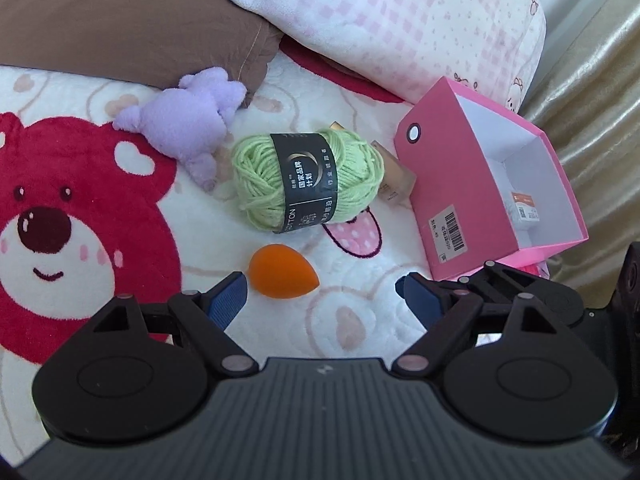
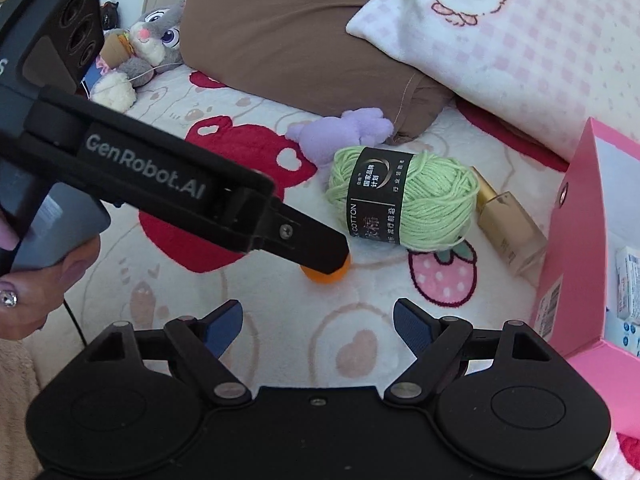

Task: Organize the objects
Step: 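Move the left tool to the orange sponge and close on it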

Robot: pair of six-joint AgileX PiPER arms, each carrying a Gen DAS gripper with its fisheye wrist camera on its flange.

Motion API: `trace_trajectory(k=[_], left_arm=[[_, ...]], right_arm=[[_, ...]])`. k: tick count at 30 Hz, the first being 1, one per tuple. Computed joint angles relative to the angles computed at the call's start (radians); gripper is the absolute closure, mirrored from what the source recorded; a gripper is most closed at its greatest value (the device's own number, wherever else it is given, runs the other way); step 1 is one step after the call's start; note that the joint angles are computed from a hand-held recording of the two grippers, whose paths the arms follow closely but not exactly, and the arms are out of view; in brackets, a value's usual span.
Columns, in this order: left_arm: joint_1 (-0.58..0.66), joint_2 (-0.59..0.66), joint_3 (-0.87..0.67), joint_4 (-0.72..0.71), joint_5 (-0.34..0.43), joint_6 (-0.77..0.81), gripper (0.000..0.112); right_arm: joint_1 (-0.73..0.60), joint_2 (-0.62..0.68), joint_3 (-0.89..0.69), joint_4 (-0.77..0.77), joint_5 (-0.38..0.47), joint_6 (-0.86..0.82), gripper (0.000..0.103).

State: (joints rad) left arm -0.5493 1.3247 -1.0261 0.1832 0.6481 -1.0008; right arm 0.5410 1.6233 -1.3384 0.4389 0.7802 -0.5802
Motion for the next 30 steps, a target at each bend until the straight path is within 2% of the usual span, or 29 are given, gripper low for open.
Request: trace_trajectory(k=[2,4,7,10,11,14,16,17,18,20,23,26,30], left_arm=[[0.003,0.011,0.017,0.023,-0.024,-0.024,0.027],[0.034,0.01,0.047,-0.021,-0.063,0.001,0.027],[0.085,0.007,0.093,-0.104,-0.117,0.068,0.027],[0.115,-0.004,0.138,-0.12,-0.165,0.08,0.028],[0.12,-0.008,0.151,-0.118,-0.18,0.085,0.031],[0.126,0.005,0.151,-0.106,-0.176,0.098,0.053],[0.142,0.015,0.17,-0.18,-0.218,0.169,0.064],[0.152,0.023,0.175,-0.226,-0.234,0.212,0.07],[0.165,0.028,0.187,-0.297,-0.258,0.276,0.076],[0.172,0.035,0.195,-0.371,-0.277,0.323,0.078],[0.142,0.026,0.186,-0.268,-0.26,0.232,0.078],[0.116,0.005,0.185,-0.205,-0.254,0.159,0.079],[0.07,-0.02,0.162,-0.107,-0.22,0.068,0.078]], right_arm=[[0.017,0.004,0.03,0.011,-0.062,-0.077,0.017],[0.034,0.021,0.045,0.004,-0.108,-0.13,0.017],[0.034,0.064,0.031,0.04,-0.109,-0.25,0.017],[0.04,0.104,0.014,0.042,-0.135,-0.262,0.017],[0.04,0.118,0.004,0.046,-0.135,-0.26,0.017],[0.042,0.149,-0.014,0.069,-0.151,-0.279,0.017],[0.041,0.171,-0.031,0.084,-0.151,-0.285,0.018],[0.043,0.187,-0.051,0.08,-0.134,-0.27,0.02],[0.043,0.202,-0.07,0.076,-0.116,-0.259,0.03],[0.052,0.207,-0.077,0.052,-0.124,-0.226,0.043],[0.056,0.19,-0.064,0.016,-0.156,-0.16,0.063],[0.038,0.173,-0.07,0.048,-0.124,-0.165,0.064],[0.034,0.116,-0.027,0.04,-0.14,-0.15,0.064]])
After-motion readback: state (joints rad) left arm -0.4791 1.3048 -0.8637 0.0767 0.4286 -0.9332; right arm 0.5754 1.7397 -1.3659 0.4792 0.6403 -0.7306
